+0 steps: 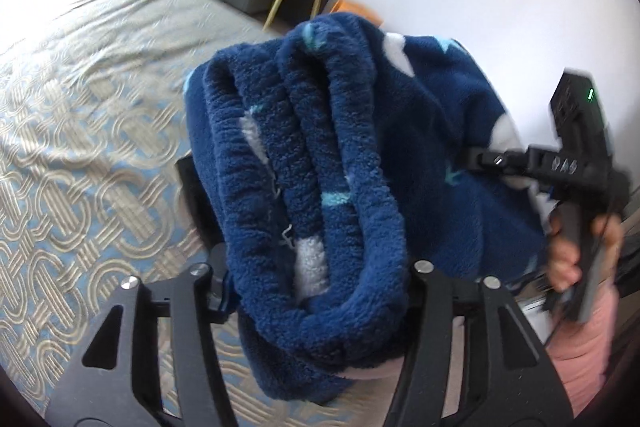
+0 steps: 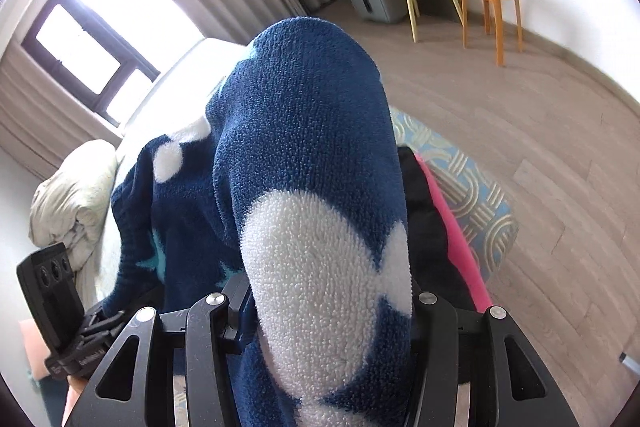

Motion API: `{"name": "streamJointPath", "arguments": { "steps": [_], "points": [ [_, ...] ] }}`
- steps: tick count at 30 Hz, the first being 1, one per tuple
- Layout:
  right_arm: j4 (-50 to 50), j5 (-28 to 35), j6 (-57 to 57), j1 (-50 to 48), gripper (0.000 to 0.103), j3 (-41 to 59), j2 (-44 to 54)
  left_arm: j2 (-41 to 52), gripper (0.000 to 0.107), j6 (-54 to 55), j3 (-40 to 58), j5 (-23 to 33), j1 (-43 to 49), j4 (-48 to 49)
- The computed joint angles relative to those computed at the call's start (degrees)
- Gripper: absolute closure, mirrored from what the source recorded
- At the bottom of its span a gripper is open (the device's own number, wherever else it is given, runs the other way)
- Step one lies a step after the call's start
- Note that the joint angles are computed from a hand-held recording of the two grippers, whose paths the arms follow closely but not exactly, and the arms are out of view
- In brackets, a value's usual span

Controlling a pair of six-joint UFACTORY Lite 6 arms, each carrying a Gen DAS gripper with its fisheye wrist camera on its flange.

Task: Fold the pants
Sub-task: 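Lift the folded bundle with both grippers and carry it onto the black garment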

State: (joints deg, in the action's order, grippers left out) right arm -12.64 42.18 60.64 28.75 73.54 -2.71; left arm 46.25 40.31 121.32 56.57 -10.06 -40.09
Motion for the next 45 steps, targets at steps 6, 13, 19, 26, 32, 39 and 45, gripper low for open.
{"name": "streamJointPath", "arguments": {
  "steps": [6,13,19,26,32,39,45],
  "points": [
    [-6.17,-7.53,7.04,-0.27,0.035,-8.53,3.25,-3.22,0.026,12.1,-10.7,-6.3,1.61,-6.05],
    [-13.42,-2.19,15.14,4.62,0.033,-7.84,2.74,-3.14,0.026,10.02,-9.09,-8.77,-0.67,-3.89],
    [-18.23,5.36,22.08,9.69,0.033,-4.51,4.29,-5.01,0.026,8.5,-9.31,-9.72,-1.87,-1.3],
    [-28.99,31.53,32.99,24.03,0.033,9.72,11.64,-11.11,0.027,10.59,-13.53,-10.28,-1.97,-2.91],
    [-33.32,43.45,37.77,36.42,0.032,21.43,15.42,-21.99,0.027,16.23,-22.05,-9.95,0.15,-7.06],
    [-38.31,55.76,40.08,48.67,0.031,41.29,27.43,-36.61,0.027,22.26,-33.76,-9.73,4.61,-8.93],
    [-39.83,63.02,43.01,55.52,0.031,51.25,34.98,-45.42,0.025,26.83,-40.37,-6.78,9.23,-11.16]
  ]
}}
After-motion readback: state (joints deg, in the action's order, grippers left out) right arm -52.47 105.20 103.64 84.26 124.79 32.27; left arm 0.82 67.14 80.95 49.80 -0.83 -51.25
